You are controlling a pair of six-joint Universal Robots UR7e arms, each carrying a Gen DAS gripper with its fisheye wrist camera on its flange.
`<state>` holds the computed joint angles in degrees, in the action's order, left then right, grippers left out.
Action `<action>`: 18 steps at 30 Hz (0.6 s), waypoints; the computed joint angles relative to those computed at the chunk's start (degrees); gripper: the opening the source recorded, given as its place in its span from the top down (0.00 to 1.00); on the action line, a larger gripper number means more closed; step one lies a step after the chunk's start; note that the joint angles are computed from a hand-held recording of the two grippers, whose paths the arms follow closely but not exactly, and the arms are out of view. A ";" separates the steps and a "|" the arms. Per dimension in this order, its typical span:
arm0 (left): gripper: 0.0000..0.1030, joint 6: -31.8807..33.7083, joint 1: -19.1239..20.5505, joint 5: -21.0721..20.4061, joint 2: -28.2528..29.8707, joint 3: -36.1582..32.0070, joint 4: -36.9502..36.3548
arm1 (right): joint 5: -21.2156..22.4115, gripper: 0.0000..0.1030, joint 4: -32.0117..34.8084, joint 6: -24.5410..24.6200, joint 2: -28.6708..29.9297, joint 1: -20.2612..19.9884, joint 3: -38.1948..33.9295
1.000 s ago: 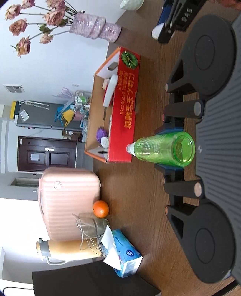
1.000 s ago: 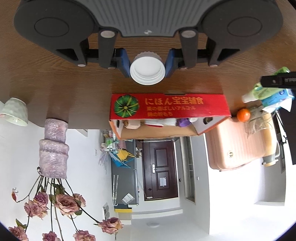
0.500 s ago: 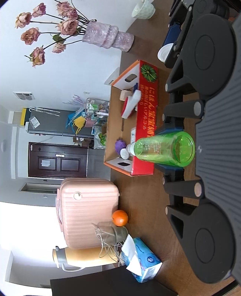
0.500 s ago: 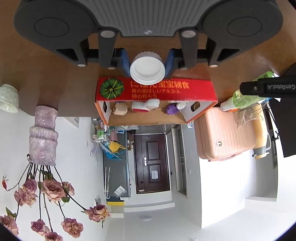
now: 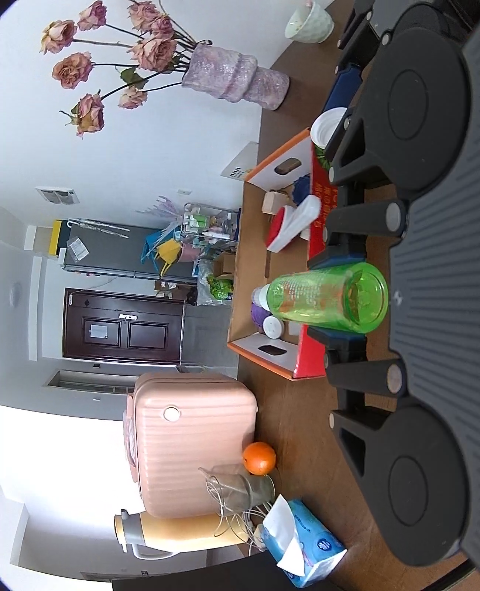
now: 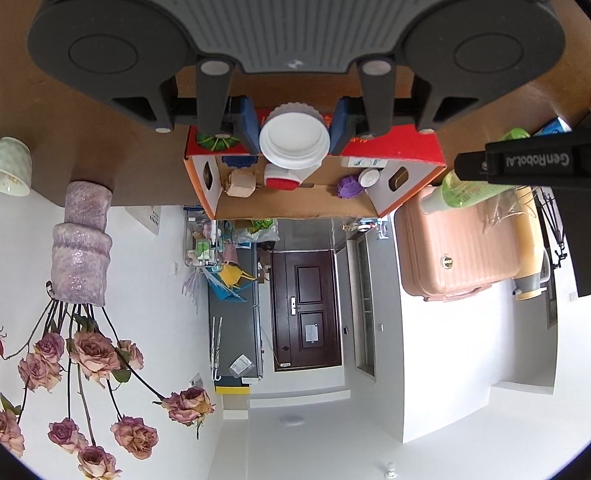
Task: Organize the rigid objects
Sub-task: 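Carry the green spray bottle and the white cap over the red box with both grippers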
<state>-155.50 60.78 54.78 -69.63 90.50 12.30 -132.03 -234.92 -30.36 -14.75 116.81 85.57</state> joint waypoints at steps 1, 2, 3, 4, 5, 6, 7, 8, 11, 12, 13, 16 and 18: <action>0.69 -0.08 0.06 0.06 0.37 -0.44 -0.11 | 0.17 0.62 0.13 -0.05 0.08 -0.19 -0.56; 0.69 -0.12 0.10 0.13 0.74 -0.87 -0.18 | 0.38 0.62 0.41 0.06 0.06 -0.38 -0.93; 0.69 -0.19 0.20 0.24 1.24 -1.48 -0.20 | 0.64 0.62 0.59 0.16 0.11 -0.57 -1.32; 0.69 -0.23 0.29 0.35 1.61 -1.91 -0.19 | 0.89 0.62 0.78 0.13 0.21 -0.80 -1.87; 0.69 -0.20 0.41 0.56 2.00 -2.41 -0.15 | 1.07 0.62 0.96 0.00 0.32 -1.00 -2.33; 0.69 -0.17 0.54 0.81 2.55 -3.05 -0.15 | 1.25 0.62 1.17 -0.14 0.45 -1.24 -2.87; 0.69 -0.15 0.62 0.96 3.01 -3.60 -0.11 | 1.39 0.62 1.42 -0.11 0.48 -1.46 -3.23; 0.69 -0.07 0.78 1.19 3.44 -4.12 -0.09 | 1.53 0.62 1.86 0.01 0.56 -1.68 -3.66; 0.69 -0.02 1.25 1.54 5.05 -6.08 0.11 | 1.99 0.62 2.90 -0.01 0.85 -2.41 -5.20; 0.69 -0.14 1.47 1.65 5.75 -6.96 0.36 | 2.18 0.62 3.22 0.00 0.94 -2.64 -5.67; 0.69 -0.36 1.68 1.77 6.42 -7.85 0.73 | 2.38 0.62 3.59 0.06 1.00 -2.85 -6.07; 0.69 -0.65 2.22 1.99 8.39 -10.38 1.50 | 2.93 0.62 4.72 -0.11 1.47 -3.48 -7.68; 0.69 -0.46 2.53 2.08 9.47 -11.70 1.68 | 3.25 0.62 5.30 -0.38 1.75 -3.90 -8.72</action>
